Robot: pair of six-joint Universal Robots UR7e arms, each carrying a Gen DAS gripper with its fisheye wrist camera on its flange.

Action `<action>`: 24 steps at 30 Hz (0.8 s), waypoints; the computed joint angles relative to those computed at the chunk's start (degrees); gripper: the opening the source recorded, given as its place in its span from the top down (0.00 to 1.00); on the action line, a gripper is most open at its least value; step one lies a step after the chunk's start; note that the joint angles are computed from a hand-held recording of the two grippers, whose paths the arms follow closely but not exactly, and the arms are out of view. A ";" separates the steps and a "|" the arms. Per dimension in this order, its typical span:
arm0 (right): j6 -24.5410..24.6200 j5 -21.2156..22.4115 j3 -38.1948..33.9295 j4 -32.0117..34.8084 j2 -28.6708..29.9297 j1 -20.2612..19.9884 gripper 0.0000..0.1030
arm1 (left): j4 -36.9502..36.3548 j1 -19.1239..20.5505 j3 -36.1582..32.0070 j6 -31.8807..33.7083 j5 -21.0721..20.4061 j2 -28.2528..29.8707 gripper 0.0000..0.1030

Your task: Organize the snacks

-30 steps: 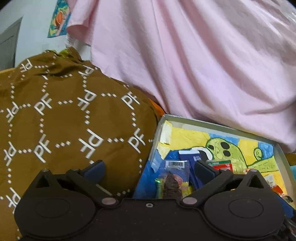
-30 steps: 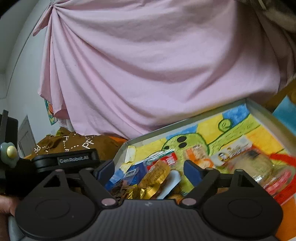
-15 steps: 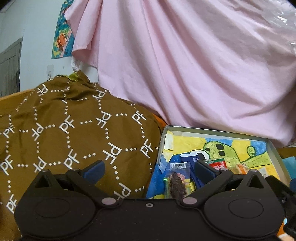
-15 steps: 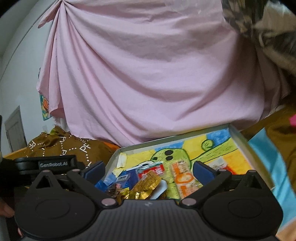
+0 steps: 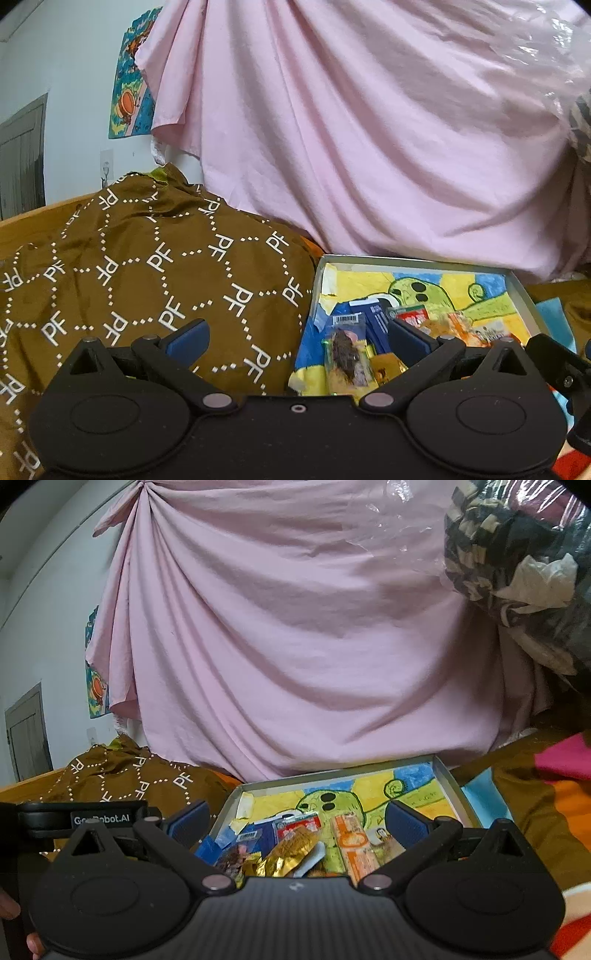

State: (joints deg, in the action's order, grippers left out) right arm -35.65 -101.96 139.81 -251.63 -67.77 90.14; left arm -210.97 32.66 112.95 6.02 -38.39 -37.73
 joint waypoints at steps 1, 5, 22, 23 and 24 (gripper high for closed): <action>0.04 -0.40 0.57 -0.28 -0.15 0.25 0.00 | 0.13 -0.36 0.77 -0.47 0.17 -0.37 0.01; 0.26 -2.12 2.54 -1.77 -0.60 0.97 0.00 | 0.32 -1.60 3.78 -2.42 0.73 -1.82 0.01; -0.62 -7.45 10.16 -12.37 0.71 2.54 0.00 | -1.94 -6.12 14.77 -6.40 4.43 -5.34 0.01; -0.67 -7.93 10.59 -13.26 1.09 2.66 0.00 | -2.08 -6.44 15.54 -6.93 4.57 -5.47 0.01; -0.62 -8.40 11.04 -14.00 1.41 2.77 0.00 | -2.16 -6.64 16.21 -7.26 4.51 -5.69 0.01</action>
State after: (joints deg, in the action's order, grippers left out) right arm -36.27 -110.36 150.85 -265.63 -66.36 92.91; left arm -213.13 26.02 129.15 -1.25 -33.87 -43.42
